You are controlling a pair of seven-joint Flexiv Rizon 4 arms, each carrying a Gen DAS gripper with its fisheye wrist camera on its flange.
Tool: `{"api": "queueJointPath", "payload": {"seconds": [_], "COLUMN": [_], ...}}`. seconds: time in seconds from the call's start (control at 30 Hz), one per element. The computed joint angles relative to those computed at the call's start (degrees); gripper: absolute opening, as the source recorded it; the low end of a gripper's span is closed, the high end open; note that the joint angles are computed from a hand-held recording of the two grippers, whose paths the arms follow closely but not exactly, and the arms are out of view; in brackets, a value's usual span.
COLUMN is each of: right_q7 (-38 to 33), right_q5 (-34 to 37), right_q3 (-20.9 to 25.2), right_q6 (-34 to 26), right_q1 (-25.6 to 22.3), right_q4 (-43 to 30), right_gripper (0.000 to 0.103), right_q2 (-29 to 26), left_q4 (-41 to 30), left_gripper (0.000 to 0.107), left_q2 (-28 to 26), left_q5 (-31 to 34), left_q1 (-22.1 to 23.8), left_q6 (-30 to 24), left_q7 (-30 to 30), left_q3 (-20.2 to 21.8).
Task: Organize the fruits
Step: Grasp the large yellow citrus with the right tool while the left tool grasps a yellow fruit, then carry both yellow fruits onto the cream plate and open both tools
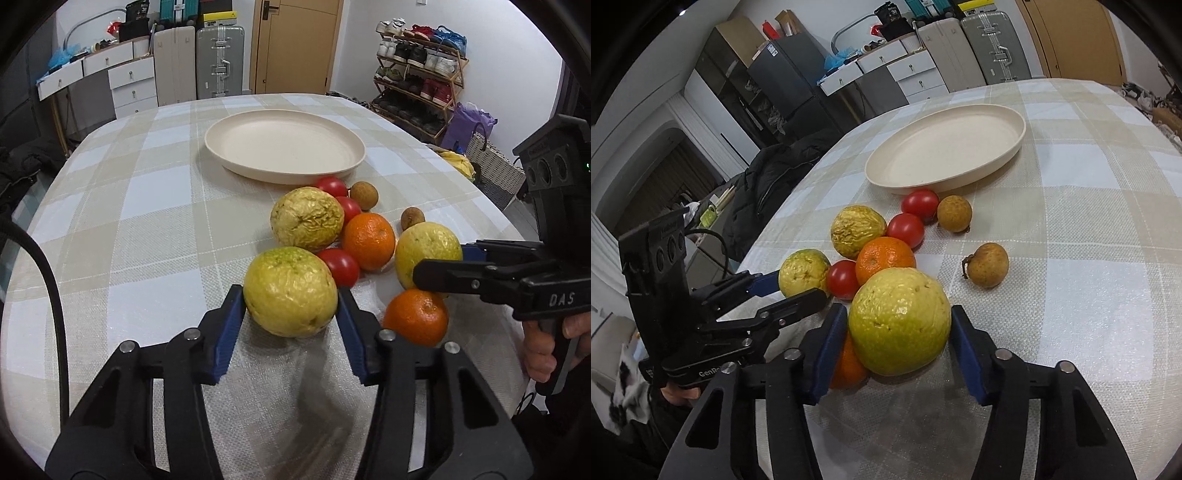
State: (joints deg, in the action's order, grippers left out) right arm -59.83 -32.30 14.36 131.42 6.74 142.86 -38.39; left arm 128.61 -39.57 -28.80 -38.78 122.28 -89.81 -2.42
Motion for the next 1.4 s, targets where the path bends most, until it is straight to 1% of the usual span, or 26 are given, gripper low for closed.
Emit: {"api": "queueJointPath", "payload": {"seconds": [0.1,0.23,0.33,0.5,0.6,0.67,0.73,0.83,0.97,1.17,1.4], "right_q7": [-0.2,-2.1,-3.6,-6.2,-6.9,-8.4,-9.0,-9.8,-9.7,-9.1,-9.0], "right_q5": [-0.1,2.7,3.5,7.5,8.8,11.1,11.8,12.7,12.1,11.7,12.6], "right_q3": [-0.1,-0.8,-0.9,-1.6,-1.9,-2.6,-2.8,-3.1,-3.2,-3.3,-3.6], "right_q6": [0.1,1.6,3.1,5.5,6.7,7.6,7.9,8.1,7.9,6.5,4.9], "right_q1": [0.0,1.9,2.4,4.7,5.0,6.3,6.5,6.7,5.8,5.3,6.0], "right_q4": [0.2,0.6,1.0,1.6,1.9,2.1,2.0,1.9,1.4,0.3,-1.1], "right_gripper": [0.054,0.054,0.054,0.054,0.054,0.054,0.054,0.054,0.054,0.054,0.054], "right_q2": [0.1,0.0,0.2,0.8,1.2,1.6,2.1,2.7,3.3,4.1,5.2], "left_q4": [0.2,1.0,1.5,2.3,2.6,2.8,2.8,2.6,2.6,1.6,-0.6], "left_gripper": [0.047,0.047,0.047,0.047,0.047,0.047,0.047,0.047,0.047,0.047,0.047], "left_q2": [-0.1,-0.2,0.0,0.1,0.4,0.5,0.7,1.2,1.9,1.8,1.1], "left_q5": [0.7,1.4,0.3,-2.8,-4.6,-4.7,-6.5,-8.3,-8.4,-9.2,-9.1], "left_q1": [0.4,0.7,0.2,-0.9,-1.3,-0.9,-1.7,-1.9,-0.9,-0.2,0.9], "left_q6": [1.0,4.3,6.0,10.1,12.0,13.5,14.5,15.5,16.1,16.1,15.3], "left_q7": [-0.6,-1.4,-1.3,-1.1,0.0,0.2,1.3,3.0,3.4,4.3,5.3], "left_q3": [-0.3,-0.6,-0.5,-0.6,-0.9,-1.5,-1.6,-2.1,-3.1,-3.7,-3.8]}}
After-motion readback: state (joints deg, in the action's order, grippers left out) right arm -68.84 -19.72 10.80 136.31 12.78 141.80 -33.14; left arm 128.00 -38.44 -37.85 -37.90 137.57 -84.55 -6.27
